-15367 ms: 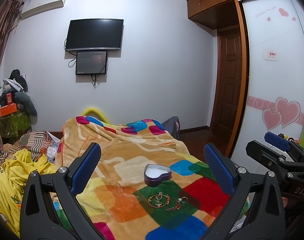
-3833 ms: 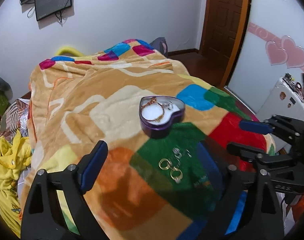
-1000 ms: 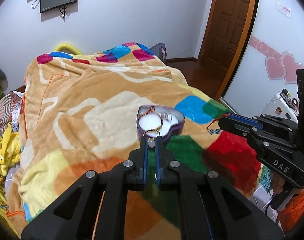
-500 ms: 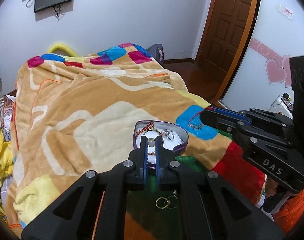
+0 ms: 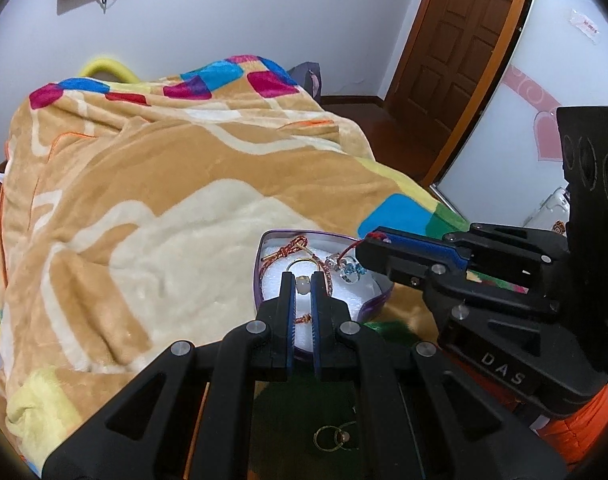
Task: Organize jewelry
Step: 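Carry both items to the tin and open the right tool over it, then open the left tool to drop the gold ring into the tin, then grasp a silver earring with the right tool while the left tool approaches a gold hoop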
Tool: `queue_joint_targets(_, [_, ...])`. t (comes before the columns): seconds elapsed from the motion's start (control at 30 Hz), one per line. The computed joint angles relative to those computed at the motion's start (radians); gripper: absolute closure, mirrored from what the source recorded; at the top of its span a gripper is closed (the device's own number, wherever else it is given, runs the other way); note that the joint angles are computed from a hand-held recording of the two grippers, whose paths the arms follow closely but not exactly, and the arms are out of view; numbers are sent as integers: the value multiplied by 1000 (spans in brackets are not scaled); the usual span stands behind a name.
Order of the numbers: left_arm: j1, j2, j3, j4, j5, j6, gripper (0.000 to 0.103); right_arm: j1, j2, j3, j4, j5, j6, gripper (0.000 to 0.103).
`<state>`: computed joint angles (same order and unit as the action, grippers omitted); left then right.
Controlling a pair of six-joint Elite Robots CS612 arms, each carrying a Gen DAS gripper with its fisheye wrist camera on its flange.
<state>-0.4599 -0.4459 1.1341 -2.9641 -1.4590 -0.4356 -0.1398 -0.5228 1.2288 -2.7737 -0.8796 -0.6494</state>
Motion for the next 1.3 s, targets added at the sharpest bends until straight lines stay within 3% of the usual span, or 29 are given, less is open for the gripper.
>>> queue_joint_targets(0.13, [1,3,-5,12,-5,2,97,3,0,-8,38,-19,-27,96])
queue_joint_targets(0.47, [-3,-17,24,-23,16,11,97,6,-6,1,7,-53,-43,95])
queue_joint_targets(0.67, [-6,-40,58,-52,29,14,92,7,-17,20,-38,-60,-35,86])
queue_joint_targets(1.13, [-26,-116,181,-172,110,1,57,-13,-63,104,-189,-41,26,60])
queue_joint_targets(1.3, [-32,-138,221,-180,119,-18,47,-19,-85,148,-243,-39,34,57])
